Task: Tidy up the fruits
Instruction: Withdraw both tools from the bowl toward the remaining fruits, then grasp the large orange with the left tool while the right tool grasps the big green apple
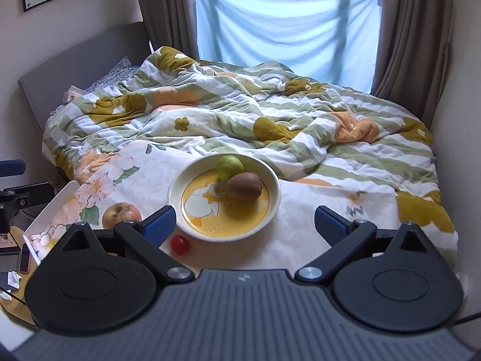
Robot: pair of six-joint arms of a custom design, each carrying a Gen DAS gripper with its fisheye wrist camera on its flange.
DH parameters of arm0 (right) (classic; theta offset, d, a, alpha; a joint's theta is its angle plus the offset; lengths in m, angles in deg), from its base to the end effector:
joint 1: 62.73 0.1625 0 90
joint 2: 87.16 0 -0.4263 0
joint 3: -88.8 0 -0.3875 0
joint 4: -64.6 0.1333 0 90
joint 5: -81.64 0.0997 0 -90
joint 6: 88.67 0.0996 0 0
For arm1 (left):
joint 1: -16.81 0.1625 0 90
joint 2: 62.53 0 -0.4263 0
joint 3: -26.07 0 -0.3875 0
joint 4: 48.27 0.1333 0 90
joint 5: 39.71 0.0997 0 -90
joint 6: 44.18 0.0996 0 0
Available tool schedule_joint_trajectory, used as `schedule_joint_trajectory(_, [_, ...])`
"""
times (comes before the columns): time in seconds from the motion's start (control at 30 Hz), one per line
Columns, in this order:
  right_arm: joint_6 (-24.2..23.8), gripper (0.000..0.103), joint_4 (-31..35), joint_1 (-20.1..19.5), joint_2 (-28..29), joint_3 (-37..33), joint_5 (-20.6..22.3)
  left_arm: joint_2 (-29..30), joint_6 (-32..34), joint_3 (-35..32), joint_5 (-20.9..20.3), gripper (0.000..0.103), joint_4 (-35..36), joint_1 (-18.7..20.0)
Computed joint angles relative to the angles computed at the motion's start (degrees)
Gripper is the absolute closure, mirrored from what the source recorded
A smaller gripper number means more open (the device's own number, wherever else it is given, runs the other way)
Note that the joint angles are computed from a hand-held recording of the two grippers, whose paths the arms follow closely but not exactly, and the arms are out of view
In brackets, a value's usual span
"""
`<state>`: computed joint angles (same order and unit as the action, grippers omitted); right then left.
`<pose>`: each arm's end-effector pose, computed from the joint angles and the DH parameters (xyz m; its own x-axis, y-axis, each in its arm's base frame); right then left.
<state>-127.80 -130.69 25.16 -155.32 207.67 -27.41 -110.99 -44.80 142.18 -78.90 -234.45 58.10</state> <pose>0.0809 -0.5418 0.2850 -0.7386 -0.1323 0.6610 -0.5734 0.6390 -0.5128 -0.2726 -0.5196 0.1155 -0.7022 0.2242 -0.6757 0.6526 0.5822 -0.4850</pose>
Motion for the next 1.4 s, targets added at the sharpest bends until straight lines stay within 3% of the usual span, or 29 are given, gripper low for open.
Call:
schedule_joint_trajectory(0.27, [-0.63, 0.000, -9.89, -0.25, -2.55, 9.08, -3.64, -0.20, 1.65, 4.75, 1.05, 0.000, -4.45, -0.90])
schedule_joint_trajectory(0.47, [-0.41, 0.000, -19.07, 0.02, 0.84, 13.74, -7.14, 1.52, 4.22, 7.36, 1.07, 0.000, -8.67, 0.62])
schedule_joint_trajectory(0.63, [1.78, 0.000, -24.80, -0.55, 6.73, 15.69, -9.19, 2.74, 4.37, 8.40, -2.18, 0.000, -7.63, 4.00])
schedule_joint_trajectory(0.83, [2.01, 0.000, -37.19, -1.39, 16.46, 15.85, -10.53, 5.03, 2.46, 8.32, -5.55, 0.000, -7.24, 7.95])
schedule_joint_trajectory(0.93, [4.23, 0.000, -38.22, -2.64, 18.53, 15.69, -9.17, 6.27, 3.06, 7.82, -6.59, 0.002, -8.05, 9.38])
schedule_joint_trajectory(1.07, [4.22, 0.000, -39.62, -2.95, 21.85, 14.43, -10.81, 7.24, 4.27, 6.78, -8.71, 0.010, -8.62, 10.73])
schedule_joint_trajectory(1.2, [5.44, 0.000, -40.00, -3.44, 22.99, 14.23, -10.30, 9.14, 5.86, 4.94, -8.33, 0.013, -8.61, 11.28])
schedule_joint_trajectory(1.27, [6.44, 0.000, -39.18, -3.84, 23.11, 14.14, -9.51, 10.02, 6.03, 4.07, -7.41, 0.022, -8.34, 11.41])
schedule_joint_trajectory(1.4, [7.32, 0.000, -38.34, -3.73, 23.51, 13.36, -9.39, 10.52, 6.06, 3.08, -7.80, 0.029, -7.69, 11.98])
